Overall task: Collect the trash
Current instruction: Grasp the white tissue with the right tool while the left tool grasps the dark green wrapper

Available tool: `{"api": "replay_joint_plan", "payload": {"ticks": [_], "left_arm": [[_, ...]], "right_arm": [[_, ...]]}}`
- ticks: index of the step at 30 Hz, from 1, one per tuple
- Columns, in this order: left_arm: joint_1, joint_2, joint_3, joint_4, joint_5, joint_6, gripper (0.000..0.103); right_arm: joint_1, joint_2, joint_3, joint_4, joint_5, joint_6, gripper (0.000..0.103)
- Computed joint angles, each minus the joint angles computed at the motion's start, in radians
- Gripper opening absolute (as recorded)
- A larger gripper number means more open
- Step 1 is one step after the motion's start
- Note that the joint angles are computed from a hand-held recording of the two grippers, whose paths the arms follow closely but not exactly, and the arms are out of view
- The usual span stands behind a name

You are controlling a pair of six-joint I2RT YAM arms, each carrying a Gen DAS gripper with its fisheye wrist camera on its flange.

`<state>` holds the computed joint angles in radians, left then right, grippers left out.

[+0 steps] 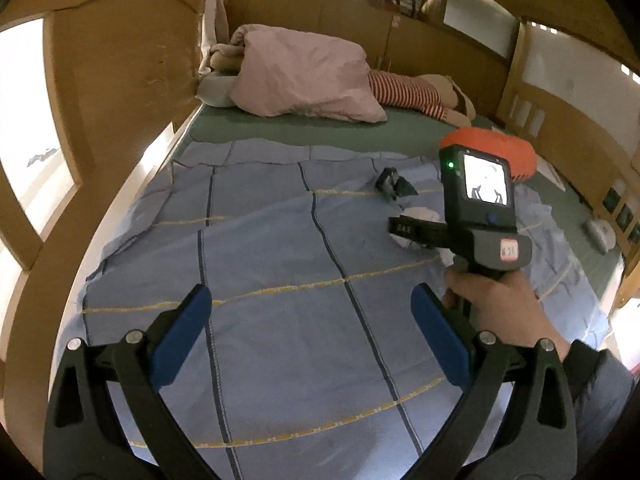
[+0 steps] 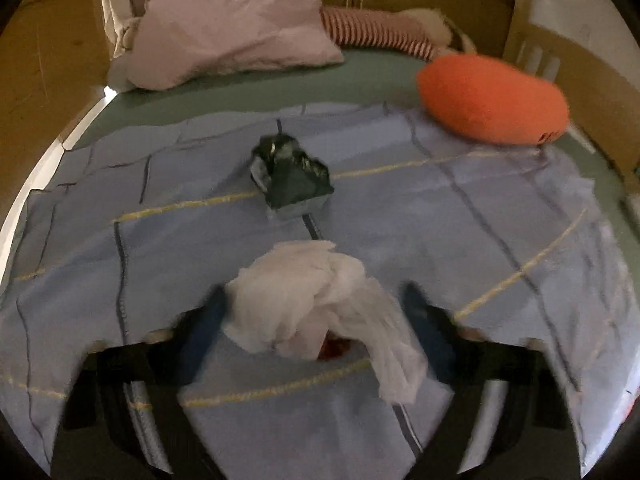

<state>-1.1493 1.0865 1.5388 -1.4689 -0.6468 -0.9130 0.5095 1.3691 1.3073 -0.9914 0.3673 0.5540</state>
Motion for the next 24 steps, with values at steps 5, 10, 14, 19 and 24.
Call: {"api": "replay_joint_plan", "payload": {"ticks": [5, 10, 14, 19, 24], "left_arm": [[0.195, 0.052, -0.041, 0.211, 0.178, 0.169, 0.099], [0.303, 0.312, 0.059, 0.410, 0.275, 0.343, 0.099], [0.364, 0.594, 0.236, 0.509, 0.366, 0.359, 0.099], [0.414, 1.010, 0.693, 0.402, 0.401, 0.366, 0.099], [0.471, 1.156, 0.850, 0.333, 0.540, 0.359, 0.037]], "right_arm": [[-0.100, -0.129, -0.003, -0.034, -0.141, -0.003, 0.020], [-0.258, -0.313, 0.089, -0.117, -0.219, 0.031, 0.019], [-0.367, -0.417, 0.113, -0.134, -0.221, 0.056, 0.019], [-0.415, -0.437, 0.112, -0.119, -0.266, 0.046, 0.019], [-0.365, -0.401, 0.124, -0.104, -0.274, 0.028, 0.019]]}}
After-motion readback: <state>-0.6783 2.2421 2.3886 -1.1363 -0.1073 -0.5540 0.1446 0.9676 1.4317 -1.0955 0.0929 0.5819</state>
